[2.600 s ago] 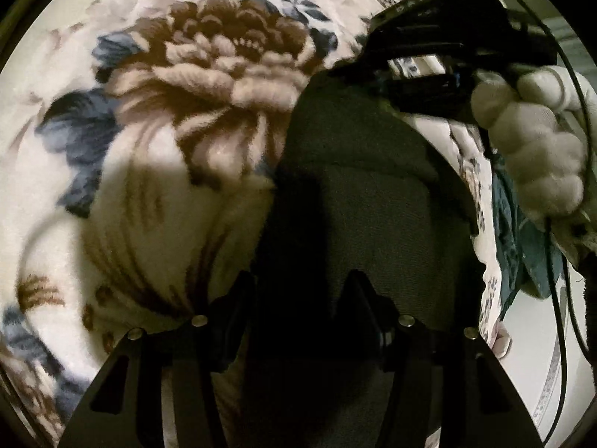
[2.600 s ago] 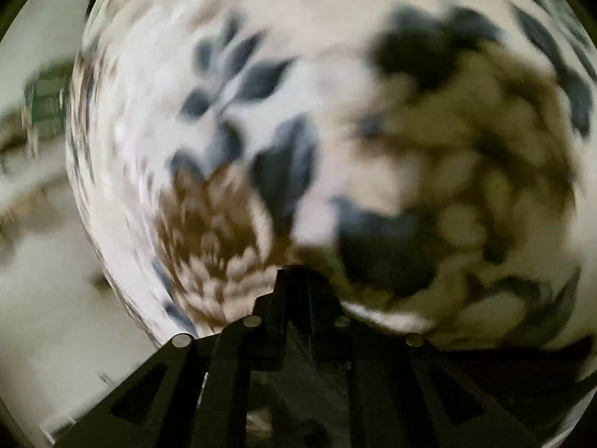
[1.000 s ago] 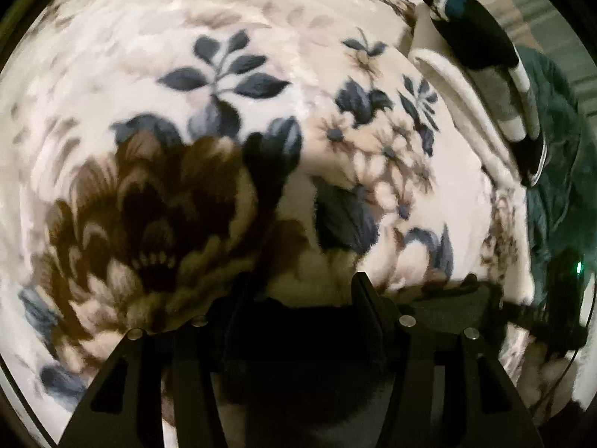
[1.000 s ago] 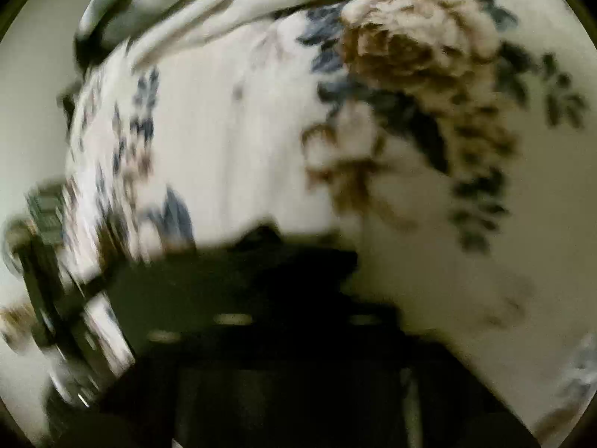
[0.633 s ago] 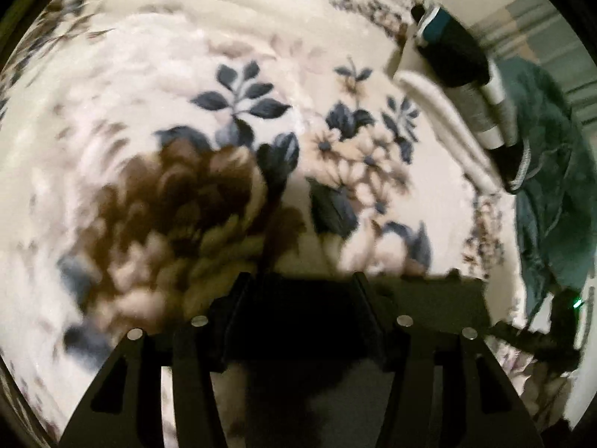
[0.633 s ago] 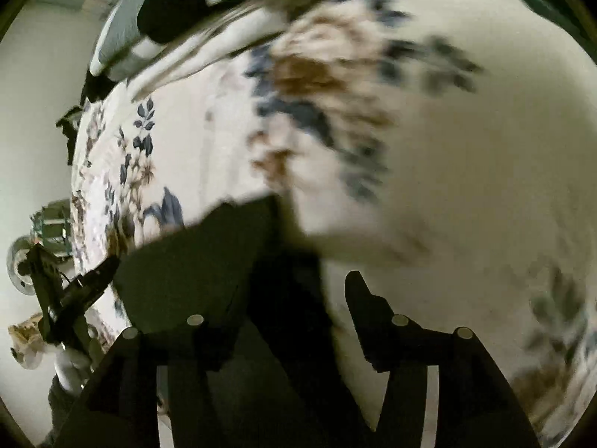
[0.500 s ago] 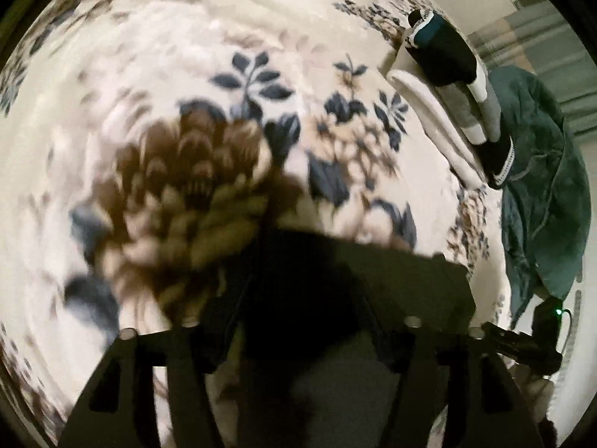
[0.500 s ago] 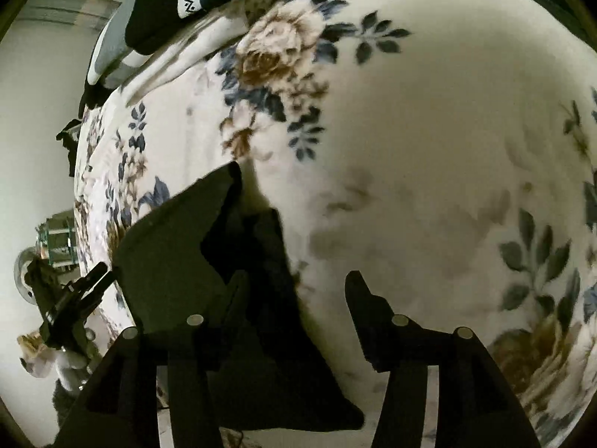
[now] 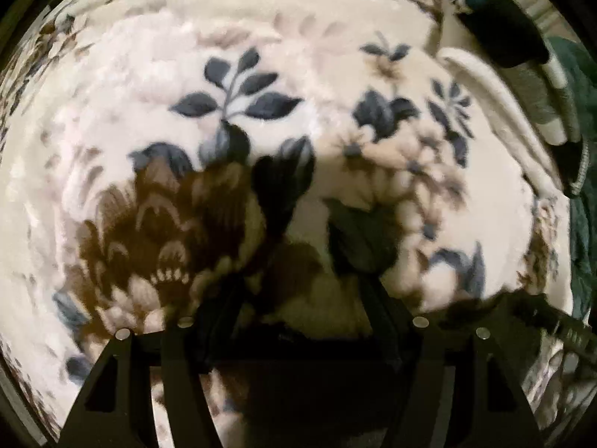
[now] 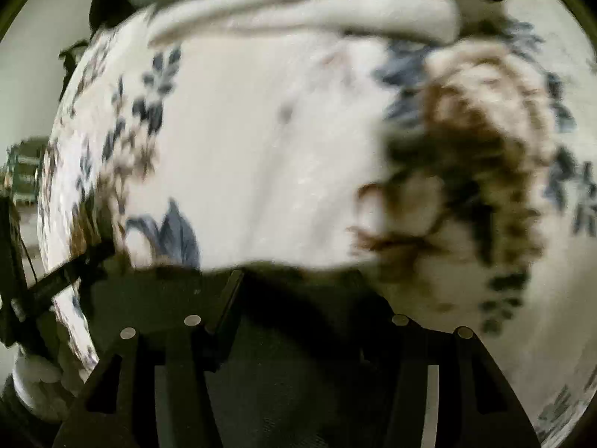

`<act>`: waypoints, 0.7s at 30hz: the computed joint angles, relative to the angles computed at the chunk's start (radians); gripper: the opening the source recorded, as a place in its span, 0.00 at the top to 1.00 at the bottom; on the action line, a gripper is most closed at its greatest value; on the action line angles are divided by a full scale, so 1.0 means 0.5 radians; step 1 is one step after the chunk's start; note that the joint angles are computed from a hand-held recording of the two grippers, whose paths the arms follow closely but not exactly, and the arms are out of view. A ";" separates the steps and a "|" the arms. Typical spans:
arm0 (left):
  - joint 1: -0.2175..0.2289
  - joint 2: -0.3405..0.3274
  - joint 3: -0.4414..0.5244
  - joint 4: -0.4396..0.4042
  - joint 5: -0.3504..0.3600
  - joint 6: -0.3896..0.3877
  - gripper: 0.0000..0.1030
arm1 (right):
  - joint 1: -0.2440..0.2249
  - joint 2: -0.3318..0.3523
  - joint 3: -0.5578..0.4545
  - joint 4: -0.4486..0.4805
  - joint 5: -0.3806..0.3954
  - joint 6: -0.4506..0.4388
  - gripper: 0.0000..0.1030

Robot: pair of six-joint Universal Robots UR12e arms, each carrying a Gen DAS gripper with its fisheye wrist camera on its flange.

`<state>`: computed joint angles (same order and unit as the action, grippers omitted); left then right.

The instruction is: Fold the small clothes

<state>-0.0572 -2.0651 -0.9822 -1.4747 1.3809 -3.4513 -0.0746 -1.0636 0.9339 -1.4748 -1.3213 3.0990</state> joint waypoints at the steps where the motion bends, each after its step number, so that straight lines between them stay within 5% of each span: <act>1: 0.013 0.029 -0.030 0.016 -0.030 -0.002 0.38 | -0.013 -0.033 0.031 -0.047 -0.048 0.050 0.46; 3: 0.064 0.149 -0.186 0.128 -0.148 -0.035 0.38 | -0.083 -0.110 0.110 -0.054 0.039 0.130 0.43; 5: 0.139 0.287 -0.406 0.292 -0.395 -0.109 0.38 | -0.196 -0.188 0.215 0.047 0.328 0.143 0.40; 8: 0.242 0.429 -0.698 0.432 -0.803 -0.180 0.23 | -0.327 -0.279 0.391 0.276 0.657 0.034 0.32; 11: 0.280 0.506 -0.927 0.460 -1.084 -0.193 0.23 | -0.387 -0.331 0.558 0.479 0.878 -0.141 0.31; 14: 0.257 0.507 -0.982 0.620 -1.158 -0.198 0.10 | -0.411 -0.374 0.680 0.431 1.114 -0.184 0.14; 16: 0.242 0.483 -0.952 0.612 -1.175 -0.203 0.02 | -0.398 -0.350 0.662 0.588 1.256 -0.310 0.14; 21: 0.183 0.420 -0.810 0.399 -1.054 0.015 0.00 | -0.306 -0.302 0.590 0.821 1.189 -0.550 0.14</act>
<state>0.0346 -1.8550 -1.3870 -1.2753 0.8539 -3.4440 -0.2277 -1.2149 1.2287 -1.0643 -0.7269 2.8242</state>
